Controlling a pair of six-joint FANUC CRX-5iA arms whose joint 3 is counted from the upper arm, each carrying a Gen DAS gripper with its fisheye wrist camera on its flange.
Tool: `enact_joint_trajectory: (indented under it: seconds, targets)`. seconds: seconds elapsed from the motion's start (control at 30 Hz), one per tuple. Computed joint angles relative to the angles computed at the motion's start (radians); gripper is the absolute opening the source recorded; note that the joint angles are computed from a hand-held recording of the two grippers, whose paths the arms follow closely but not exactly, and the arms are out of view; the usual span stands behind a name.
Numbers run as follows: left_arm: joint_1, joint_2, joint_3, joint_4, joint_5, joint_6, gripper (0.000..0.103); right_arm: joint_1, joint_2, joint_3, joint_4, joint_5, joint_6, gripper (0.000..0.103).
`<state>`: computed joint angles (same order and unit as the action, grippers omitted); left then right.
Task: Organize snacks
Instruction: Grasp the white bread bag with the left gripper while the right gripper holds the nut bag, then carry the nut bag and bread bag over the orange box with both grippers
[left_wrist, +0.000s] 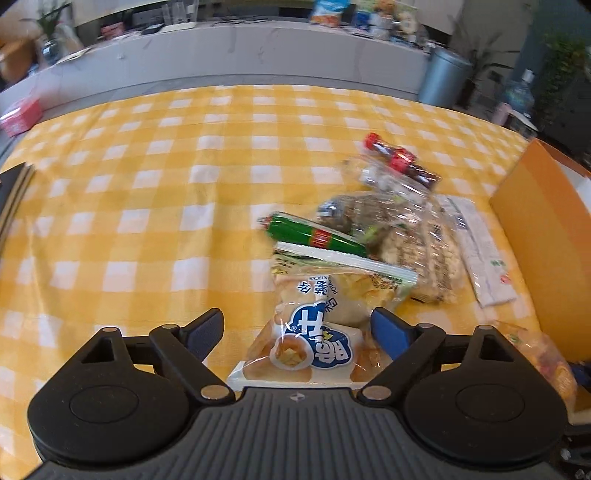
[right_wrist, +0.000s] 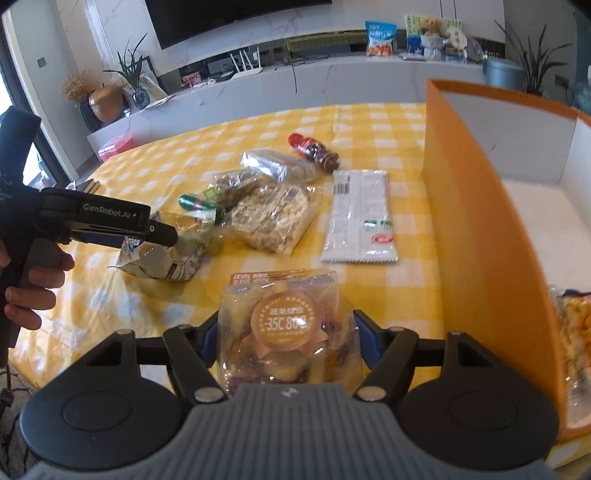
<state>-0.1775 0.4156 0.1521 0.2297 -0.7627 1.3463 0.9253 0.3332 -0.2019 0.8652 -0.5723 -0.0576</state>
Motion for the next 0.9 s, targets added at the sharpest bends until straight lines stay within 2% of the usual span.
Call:
enact_joint_trajectory:
  seconds: [0.07,0.17,0.23,0.27,0.37,0.47,0.53,0.7,0.9]
  targets:
    - [-0.002,-0.005,-0.024,0.036,0.022,-0.062,0.103,0.004,0.008,0.007,-0.006,-0.008,0.013,0.069]
    - [-0.012,-0.005,-0.042,0.054,0.056,-0.084,0.103,0.0,0.01,0.0,0.006,0.013,0.006,0.069]
    - [-0.02,0.021,0.002,0.022,0.0,-0.057,0.103,-0.001,0.008,-0.007,0.018,0.018,-0.004,0.069]
    - [-0.022,0.031,0.012,0.023,-0.02,-0.058,0.095,-0.001,0.006,-0.008,0.017,0.018,-0.004,0.069]
    - [-0.036,0.011,-0.028,0.005,0.033,-0.066,0.088,-0.002,0.005,-0.009,0.019,0.017,-0.01,0.069]
    - [-0.038,0.0,-0.034,0.01,0.027,-0.054,0.078,-0.001,0.006,-0.009,0.021,0.011,-0.012,0.069]
    - [-0.03,-0.008,-0.047,0.043,0.023,-0.057,0.078,-0.001,0.005,-0.01,0.023,0.009,-0.013,0.069]
    - [-0.025,-0.071,-0.116,0.066,0.08,-0.089,0.077,0.009,0.003,-0.014,0.079,-0.019,-0.012,0.069]
    - [-0.025,-0.147,-0.178,0.142,0.128,-0.173,0.077,0.006,-0.022,-0.039,0.148,-0.004,-0.054,0.069]
